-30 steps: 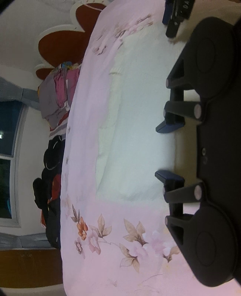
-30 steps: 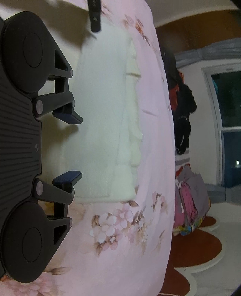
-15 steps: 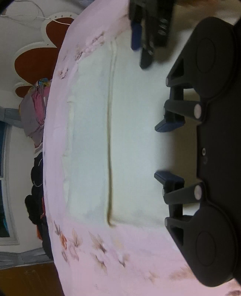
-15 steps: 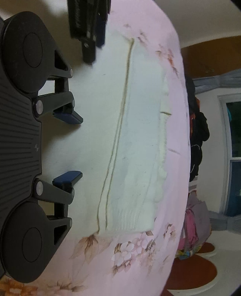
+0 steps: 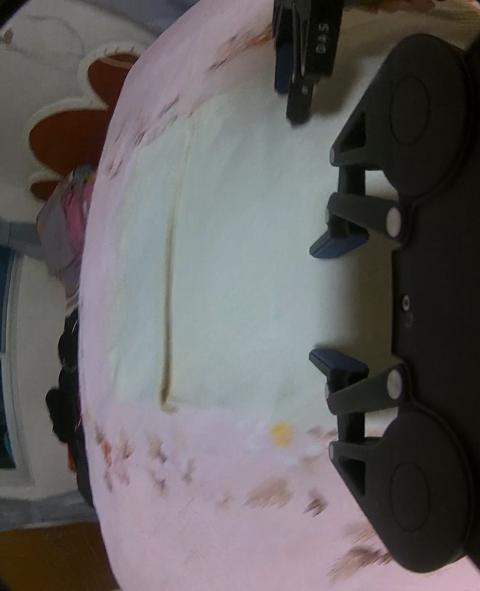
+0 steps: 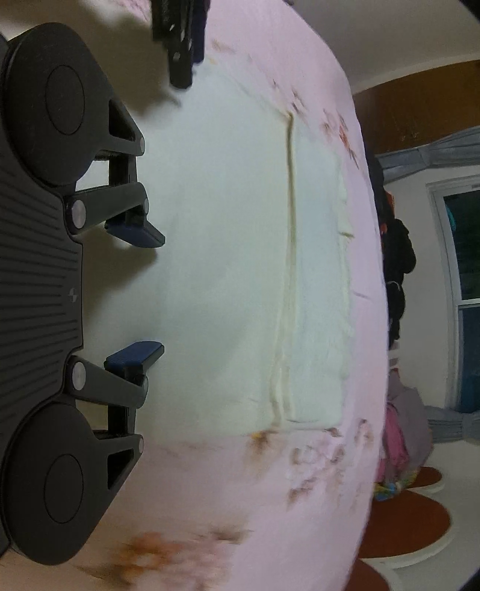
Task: Fold small clothes
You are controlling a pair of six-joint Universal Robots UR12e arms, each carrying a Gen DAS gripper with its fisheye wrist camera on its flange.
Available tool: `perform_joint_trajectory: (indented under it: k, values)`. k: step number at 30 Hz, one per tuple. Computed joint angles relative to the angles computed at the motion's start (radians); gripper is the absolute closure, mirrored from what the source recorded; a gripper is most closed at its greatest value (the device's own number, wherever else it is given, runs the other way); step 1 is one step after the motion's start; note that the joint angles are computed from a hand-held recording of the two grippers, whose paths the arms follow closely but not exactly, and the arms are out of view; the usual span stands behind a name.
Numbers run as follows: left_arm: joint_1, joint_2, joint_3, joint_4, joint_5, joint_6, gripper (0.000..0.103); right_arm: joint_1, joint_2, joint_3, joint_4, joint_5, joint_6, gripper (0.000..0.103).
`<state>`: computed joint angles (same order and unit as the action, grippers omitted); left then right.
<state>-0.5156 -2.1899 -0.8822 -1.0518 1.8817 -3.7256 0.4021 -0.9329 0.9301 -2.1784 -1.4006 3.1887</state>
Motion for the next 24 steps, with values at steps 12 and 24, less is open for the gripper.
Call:
perform_joint_trajectory:
  k: [12, 24]
  values:
    - [-0.032, 0.118, -0.183, 0.044, 0.046, -0.017, 0.048, 0.032, -0.142, 0.192, -0.029, -0.171, 0.002, 0.047]
    - [-0.078, 0.167, -0.235, 0.049, 0.094, -0.065, 0.037, 0.055, -0.233, 0.304, -0.102, -0.168, 0.014, 0.046]
